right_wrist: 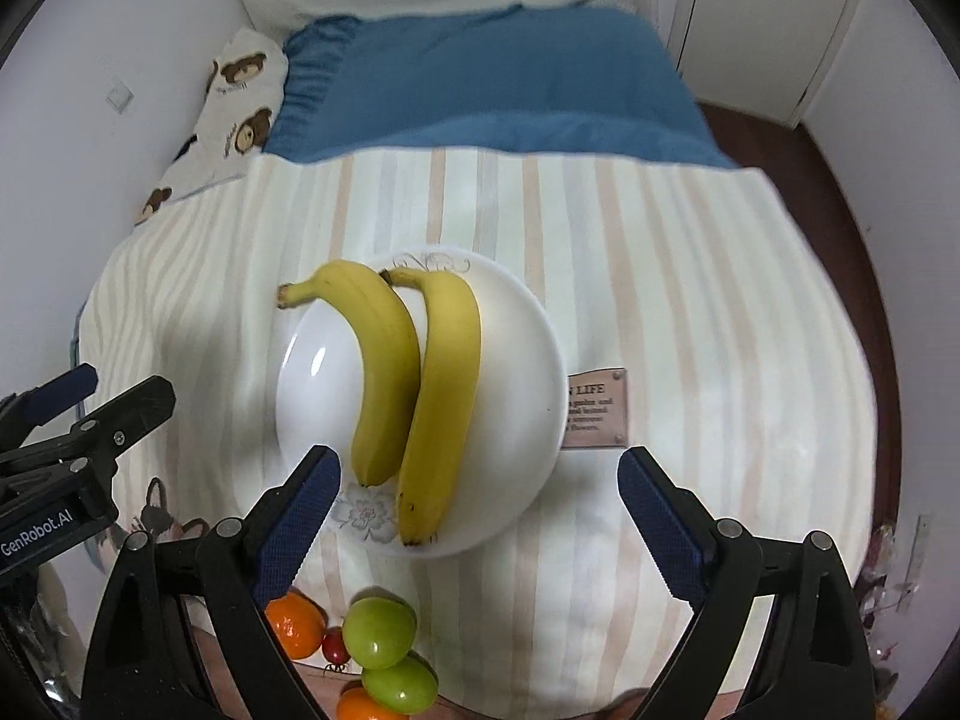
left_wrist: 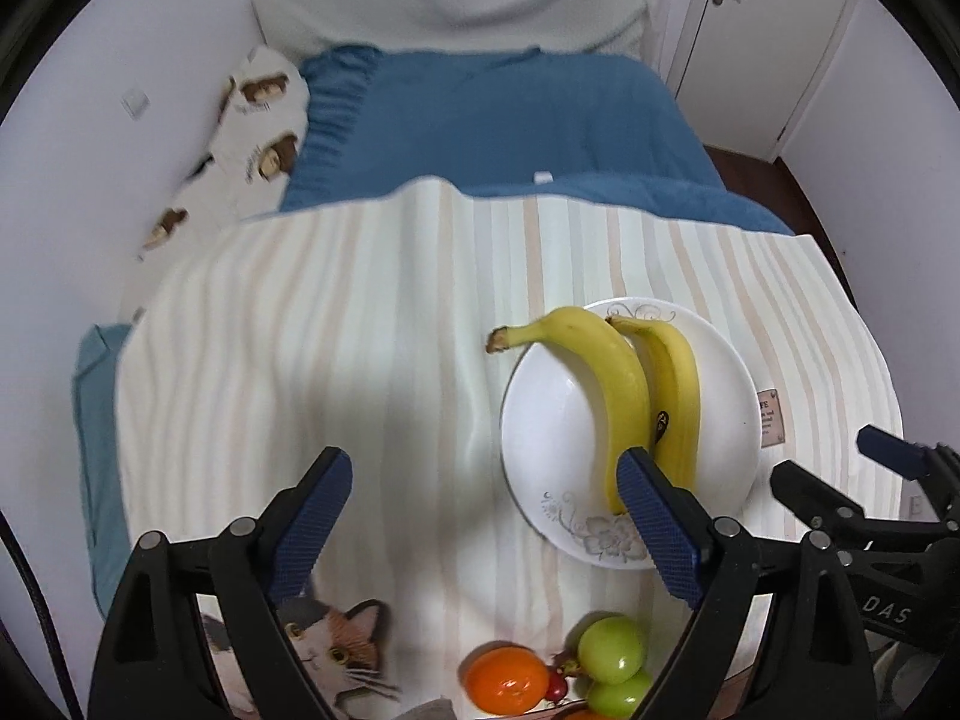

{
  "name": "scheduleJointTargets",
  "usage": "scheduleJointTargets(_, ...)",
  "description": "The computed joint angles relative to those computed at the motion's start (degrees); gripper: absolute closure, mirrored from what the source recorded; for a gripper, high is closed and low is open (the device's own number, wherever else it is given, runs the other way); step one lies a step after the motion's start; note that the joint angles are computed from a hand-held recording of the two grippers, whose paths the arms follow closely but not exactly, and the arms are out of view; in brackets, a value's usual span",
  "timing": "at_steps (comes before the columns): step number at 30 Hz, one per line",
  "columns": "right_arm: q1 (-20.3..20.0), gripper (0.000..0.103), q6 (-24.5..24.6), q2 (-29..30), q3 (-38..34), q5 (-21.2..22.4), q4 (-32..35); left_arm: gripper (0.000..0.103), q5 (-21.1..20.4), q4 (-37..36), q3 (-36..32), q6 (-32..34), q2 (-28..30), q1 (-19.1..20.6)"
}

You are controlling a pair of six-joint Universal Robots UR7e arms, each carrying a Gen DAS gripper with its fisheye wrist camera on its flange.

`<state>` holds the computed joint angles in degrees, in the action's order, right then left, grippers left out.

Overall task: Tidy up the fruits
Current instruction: 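Grasp an orange with the left tool while the right tool grasps a red apple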

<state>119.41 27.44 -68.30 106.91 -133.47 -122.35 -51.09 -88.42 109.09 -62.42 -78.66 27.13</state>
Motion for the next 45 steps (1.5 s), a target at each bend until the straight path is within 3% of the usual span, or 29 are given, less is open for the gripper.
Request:
scheduleJointTargets(5,4.6,0.007,1.4,-2.7,1.4,-2.1,-0.5,0.013,1.5,3.6,0.6,-3.0,-3.0,-4.9)
scheduleJointTargets(6,5.7,0.007,0.1,-2.8,2.4,-4.5,-2.7,0.013,1.6,4.3,0.7,-3.5,-3.5,-5.9)
scheduleJointTargets(12,11.6,0.007,4.5,-5.3,3.5,-7.2,-0.6,0.013,0.6,7.3,1.3,-6.2,-6.4,-10.9)
scheduleJointTargets(17,15.0,0.007,8.6,-8.0,5.1,-6.1,0.6,0.013,-0.2,10.2,1.5,-9.4,-8.2,-14.9)
scheduleJointTargets(23,16.2,0.007,11.7,-13.3,9.0,-2.3,0.1,0.013,-3.6,13.1,2.9,-14.7,-9.5,-17.6)
scheduleJointTargets(26,14.3,0.009,12.6,-17.1,13.1,1.4,-0.8,0.013,-7.8,13.3,5.7,-16.7,-9.7,-17.8)
scheduleJointTargets(28,12.0,0.027,11.8,-19.3,16.0,5.2,-1.9,0.013,-12.5,11.1,9.3,-17.7,-10.2,-17.6)
scheduleJointTargets(29,10.6,0.041,11.3,-20.2,17.6,7.4,-1.8,0.013,-14.5,9.8,11.0,-17.9,-10.3,-17.5)
scheduleJointTargets(30,9.4,0.045,10.9,-20.9,18.7,8.5,-1.7,0.013,-17.2,7.9,12.8,-17.7,-10.1,-17.1)
scheduleJointTargets(35,6.0,0.045,13.1,-27.5,24.6,10.0,2.7,0.013,-31.5,-7.8,23.1,-14.5,-5.9,-15.2)
scheduleJointTargets(39,2.8,0.032,18.1,-36.1,27.9,7.3,10.7,0.013,-34.4,-15.0,25.6,-12.9,0.1,-15.6)
scheduleJointTargets(42,-0.3,0.029,22.8,-43.1,29.3,3.9,18.6,0.013,-35.0,-17.9,25.5,-11.6,4.0,-15.3)
scheduleJointTargets(45,-4.1,0.029,24.3,-49.9,31.1,2.9,23.4,0.013,-34.7,-19.6,25.1,-10.2,7.4,-15.1)
